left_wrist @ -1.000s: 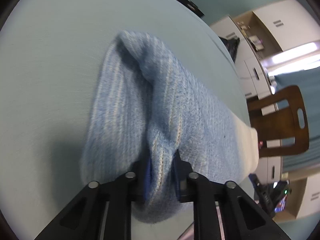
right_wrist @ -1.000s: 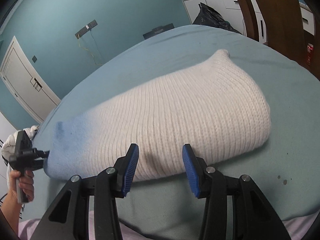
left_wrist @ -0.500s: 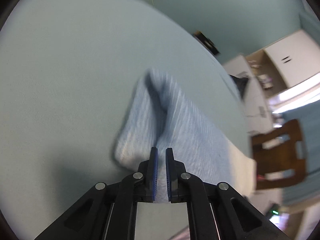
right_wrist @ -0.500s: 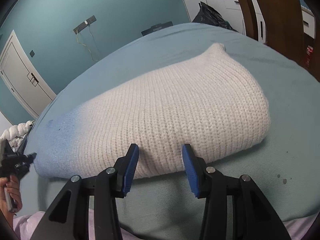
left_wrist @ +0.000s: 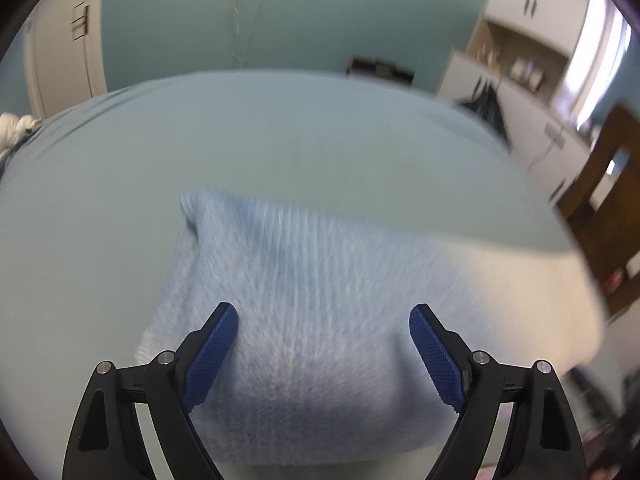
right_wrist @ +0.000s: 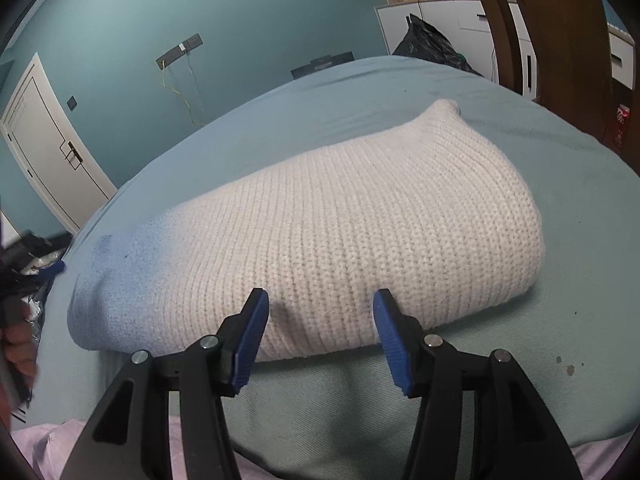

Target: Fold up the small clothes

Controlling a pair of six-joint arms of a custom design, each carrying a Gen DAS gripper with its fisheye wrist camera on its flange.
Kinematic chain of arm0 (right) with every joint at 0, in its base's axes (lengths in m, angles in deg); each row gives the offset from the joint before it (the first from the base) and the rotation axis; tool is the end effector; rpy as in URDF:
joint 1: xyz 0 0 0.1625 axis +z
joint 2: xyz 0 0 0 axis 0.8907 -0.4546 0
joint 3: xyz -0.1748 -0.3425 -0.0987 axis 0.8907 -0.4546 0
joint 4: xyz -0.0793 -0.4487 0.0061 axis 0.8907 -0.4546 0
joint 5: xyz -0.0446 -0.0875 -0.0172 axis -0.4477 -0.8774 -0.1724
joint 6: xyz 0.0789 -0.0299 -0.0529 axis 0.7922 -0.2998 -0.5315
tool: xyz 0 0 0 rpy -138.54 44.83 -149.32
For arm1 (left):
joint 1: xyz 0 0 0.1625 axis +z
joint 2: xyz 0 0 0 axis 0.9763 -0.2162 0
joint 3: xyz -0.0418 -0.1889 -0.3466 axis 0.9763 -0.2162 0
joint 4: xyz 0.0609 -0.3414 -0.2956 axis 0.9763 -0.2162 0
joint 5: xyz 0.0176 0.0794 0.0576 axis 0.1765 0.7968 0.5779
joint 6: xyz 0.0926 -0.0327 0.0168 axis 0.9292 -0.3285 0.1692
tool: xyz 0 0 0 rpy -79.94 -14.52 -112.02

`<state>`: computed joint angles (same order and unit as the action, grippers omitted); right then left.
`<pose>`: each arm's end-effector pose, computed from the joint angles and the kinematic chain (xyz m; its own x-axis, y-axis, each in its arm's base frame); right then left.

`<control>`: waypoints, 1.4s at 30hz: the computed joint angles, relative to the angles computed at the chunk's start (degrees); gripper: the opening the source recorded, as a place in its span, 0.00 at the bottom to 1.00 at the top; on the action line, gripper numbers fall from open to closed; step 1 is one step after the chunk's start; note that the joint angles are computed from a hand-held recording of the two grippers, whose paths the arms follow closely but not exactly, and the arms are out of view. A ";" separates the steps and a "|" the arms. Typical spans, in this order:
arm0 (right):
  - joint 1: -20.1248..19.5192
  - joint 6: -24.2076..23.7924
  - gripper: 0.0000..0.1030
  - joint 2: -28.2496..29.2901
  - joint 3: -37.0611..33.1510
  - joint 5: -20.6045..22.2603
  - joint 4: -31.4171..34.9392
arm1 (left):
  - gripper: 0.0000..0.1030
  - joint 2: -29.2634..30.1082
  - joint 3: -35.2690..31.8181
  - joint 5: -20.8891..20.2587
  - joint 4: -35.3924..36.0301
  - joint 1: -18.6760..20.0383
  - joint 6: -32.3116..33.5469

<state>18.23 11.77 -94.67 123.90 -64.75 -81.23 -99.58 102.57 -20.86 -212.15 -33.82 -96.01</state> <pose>0.0288 -0.6020 0.3399 -0.8678 -0.2089 0.4509 -0.4410 0.7421 -0.5049 -0.3614 -0.6455 0.0347 -0.7706 -0.3241 -0.5487 0.1367 0.7570 -0.6390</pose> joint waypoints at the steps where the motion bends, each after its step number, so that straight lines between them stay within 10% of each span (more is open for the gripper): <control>1: 0.01 0.18 0.48 0.13 -0.15 -0.10 0.33 | 0.86 1.00 -1.56 0.34 4.22 0.23 -0.89; 5: -0.15 0.33 0.52 0.60 -0.39 0.22 0.62 | 0.99 1.89 -0.23 6.33 6.92 -0.16 0.34; 12: 0.72 -2.44 0.63 1.15 0.63 -1.95 -1.60 | 0.97 -6.16 1.83 1.40 23.10 1.60 -28.51; 15: 0.97 -1.67 0.63 0.36 1.21 -1.87 -3.63 | 0.95 -3.50 -4.25 5.95 39.05 -0.96 -34.45; 19: 2.67 -2.35 0.63 1.64 -1.34 -2.15 -7.47 | 0.96 2.40 -8.85 12.67 32.89 -4.86 -17.79; 24: 4.68 -3.44 0.68 8.66 -9.48 -12.58 -3.02 | 0.98 5.70 -8.08 7.98 17.13 -4.98 3.67; 27: 3.92 -6.02 0.74 10.83 -10.45 -14.18 -2.66 | 1.00 9.18 -12.73 4.48 24.98 -2.57 0.77; 32: 4.58 -12.94 0.75 12.73 -8.00 -17.03 -11.87 | 1.00 9.18 -9.61 4.29 15.41 -1.54 0.60; 38: 4.30 -14.87 0.76 11.76 -5.29 -16.32 -15.67 | 1.00 12.71 -22.25 1.48 42.46 -2.61 -14.47; 42: 4.25 -12.24 0.76 5.86 -3.24 -13.36 -8.86 | 1.00 13.60 -27.13 0.97 45.99 -5.75 -18.56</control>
